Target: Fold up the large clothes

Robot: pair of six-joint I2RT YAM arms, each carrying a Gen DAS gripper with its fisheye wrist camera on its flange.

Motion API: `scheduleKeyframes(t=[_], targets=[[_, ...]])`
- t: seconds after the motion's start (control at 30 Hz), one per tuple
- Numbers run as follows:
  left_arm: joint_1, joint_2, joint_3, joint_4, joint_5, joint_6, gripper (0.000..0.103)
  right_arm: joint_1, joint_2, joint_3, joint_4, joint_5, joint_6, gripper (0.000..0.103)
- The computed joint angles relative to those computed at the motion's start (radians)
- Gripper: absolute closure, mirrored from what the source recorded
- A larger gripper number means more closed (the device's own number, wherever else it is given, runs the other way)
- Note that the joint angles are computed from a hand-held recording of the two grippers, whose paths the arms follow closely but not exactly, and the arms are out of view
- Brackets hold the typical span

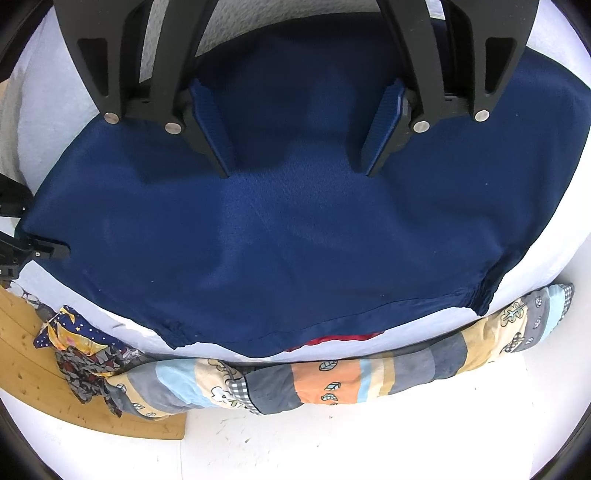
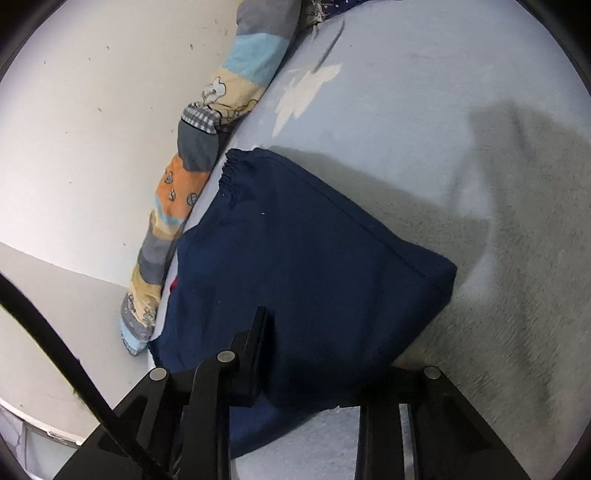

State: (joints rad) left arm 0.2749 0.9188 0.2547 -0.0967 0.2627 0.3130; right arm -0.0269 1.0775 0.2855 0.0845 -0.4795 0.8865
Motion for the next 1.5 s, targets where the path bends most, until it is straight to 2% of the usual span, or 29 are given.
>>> scheduleKeyframes(t=[0.07,0.2,0.4,0.47,0.67,0.73,0.77,0.83,0.93,1.07,1.1,1.2,1.27,1.37,1.4,1.43,1.5], targets=[[-0.002,0.003,0.000,0.004,-0.006,-0.003,0.031,-0.009,0.004,-0.009,0.014,-0.017,0.008,0.075],[-0.006,0.000,-0.001,0.003,-0.010,-0.006,0.030,-0.038,0.088,-0.037,0.136,-0.086,0.042,0.074],[-0.005,0.000,-0.002,0.005,-0.010,-0.004,0.030,-0.029,0.119,-0.015,0.138,-0.105,0.031,0.074],[-0.005,0.001,-0.001,0.005,-0.013,-0.003,0.030,-0.012,0.087,-0.002,0.114,-0.089,0.019,0.089],[-0.028,-0.007,0.000,0.000,-0.050,-0.018,0.030,0.112,-0.119,0.056,0.006,0.020,0.066,0.090],[0.008,0.002,0.038,-0.056,-0.004,-0.025,0.030,0.179,-0.151,0.111,-0.043,0.074,0.080,0.090],[0.058,0.012,0.076,-0.116,0.062,-0.021,0.030,0.197,-0.153,0.129,-0.052,0.083,0.090,0.090],[0.133,0.010,0.143,-0.208,0.124,-0.009,0.030,0.260,-0.141,0.202,-0.097,0.130,0.098,0.090],[0.318,-0.045,0.278,-0.330,0.198,0.036,0.030,0.365,-0.093,0.312,-0.157,0.213,0.095,0.090],[0.597,0.022,0.493,-0.427,0.315,0.167,0.029,0.595,0.071,0.533,-0.256,0.420,0.077,0.090],[0.667,0.064,0.542,-0.433,0.341,0.193,0.026,0.653,0.124,0.595,-0.283,0.473,0.065,0.090],[0.821,0.222,0.653,-0.423,0.382,0.240,0.025,0.820,0.325,0.799,-0.348,0.610,0.031,0.090],[0.860,0.370,0.719,-0.425,0.343,0.275,0.025,0.920,0.482,0.945,-0.377,0.680,0.007,0.090],[0.866,0.564,0.787,-0.474,0.288,0.333,0.025,1.034,0.703,1.137,-0.384,0.731,-0.037,0.090],[0.862,0.605,0.806,-0.482,0.245,0.343,0.031,1.065,0.774,1.201,-0.389,0.748,-0.058,0.090],[0.864,0.653,0.836,-0.470,0.180,0.315,0.038,1.087,0.833,1.253,-0.393,0.752,-0.070,0.090],[0.927,0.727,0.939,-0.503,0.193,0.219,0.038,1.126,0.971,1.374,-0.416,0.743,-0.087,0.090]])
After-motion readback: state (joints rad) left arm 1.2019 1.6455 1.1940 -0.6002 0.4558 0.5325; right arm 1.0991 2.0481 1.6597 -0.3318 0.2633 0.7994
